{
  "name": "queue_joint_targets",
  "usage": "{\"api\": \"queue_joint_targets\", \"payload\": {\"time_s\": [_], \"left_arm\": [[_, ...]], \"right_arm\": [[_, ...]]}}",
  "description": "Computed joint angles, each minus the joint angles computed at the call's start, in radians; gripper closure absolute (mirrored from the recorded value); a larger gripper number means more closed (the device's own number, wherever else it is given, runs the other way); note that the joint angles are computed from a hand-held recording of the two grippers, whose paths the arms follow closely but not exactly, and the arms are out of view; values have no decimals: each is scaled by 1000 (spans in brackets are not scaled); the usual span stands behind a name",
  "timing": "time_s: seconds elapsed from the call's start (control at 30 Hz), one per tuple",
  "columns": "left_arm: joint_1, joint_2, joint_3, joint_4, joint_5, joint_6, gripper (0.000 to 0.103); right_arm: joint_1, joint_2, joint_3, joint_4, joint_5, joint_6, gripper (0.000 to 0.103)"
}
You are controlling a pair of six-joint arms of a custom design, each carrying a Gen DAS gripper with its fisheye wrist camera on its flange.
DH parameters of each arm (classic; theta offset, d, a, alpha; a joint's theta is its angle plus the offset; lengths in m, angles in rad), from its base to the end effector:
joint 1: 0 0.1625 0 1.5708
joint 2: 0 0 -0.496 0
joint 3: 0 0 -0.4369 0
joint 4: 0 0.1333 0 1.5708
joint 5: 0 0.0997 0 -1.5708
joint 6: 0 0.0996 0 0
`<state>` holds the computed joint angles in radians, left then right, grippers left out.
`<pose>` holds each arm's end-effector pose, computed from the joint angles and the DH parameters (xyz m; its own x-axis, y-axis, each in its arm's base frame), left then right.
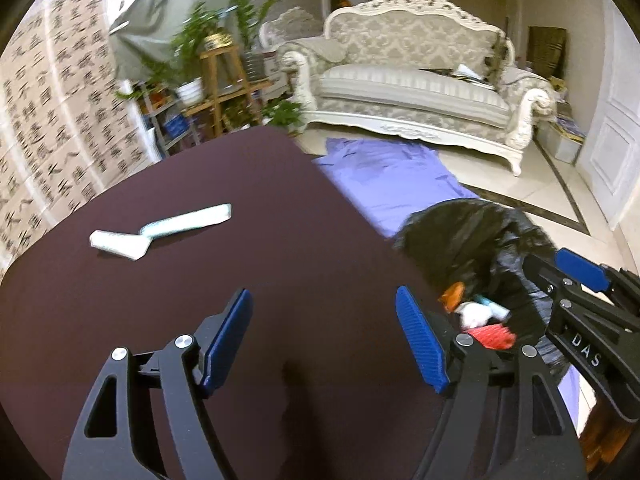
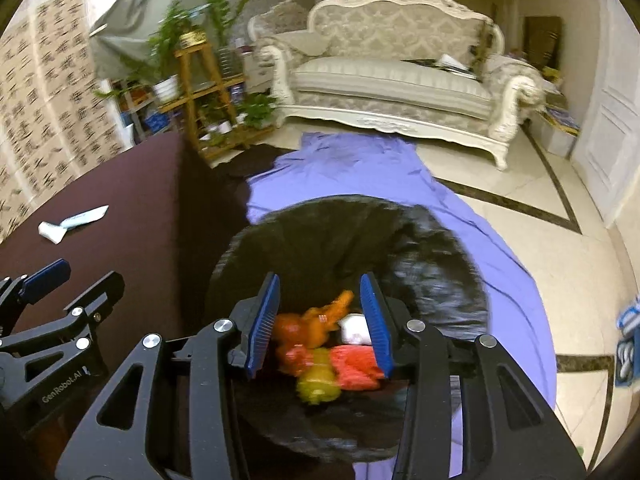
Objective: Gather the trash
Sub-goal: 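Move both open tools back over the table, then grasp the white-and-blue printed strip with the right tool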
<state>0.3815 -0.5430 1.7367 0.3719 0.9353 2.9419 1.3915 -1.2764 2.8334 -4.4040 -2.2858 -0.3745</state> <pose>-0.3797 -0.3596 -0.0681 -0.4806 0.6571 -0.5807 0.8496 0.5128 -0.1228 0.0222 -0.2590 0.2739 -0.6063 0.5954 0.5272 -0.1827 0.5410 -0.8210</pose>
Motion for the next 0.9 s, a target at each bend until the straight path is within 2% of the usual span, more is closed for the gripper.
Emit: {"api": "queue_joint_targets", "payload": {"time_s": [0.17,0.43,0.6,0.9], "left_arm": [[46,-45,34,7,-63,-15,31],[141,-110,58,28,-168,-49,31],[193,-137,50,42,-197,-54,30],[246,-179,51,45,-216,-70,30]], "right_arm": [[105,55,-74,102,-28,1,62],[199,119,-204,304,-17,16,61],[246,169,-289,421,-30,16,61],[303,234,-391,519,-55,13,61]]}}
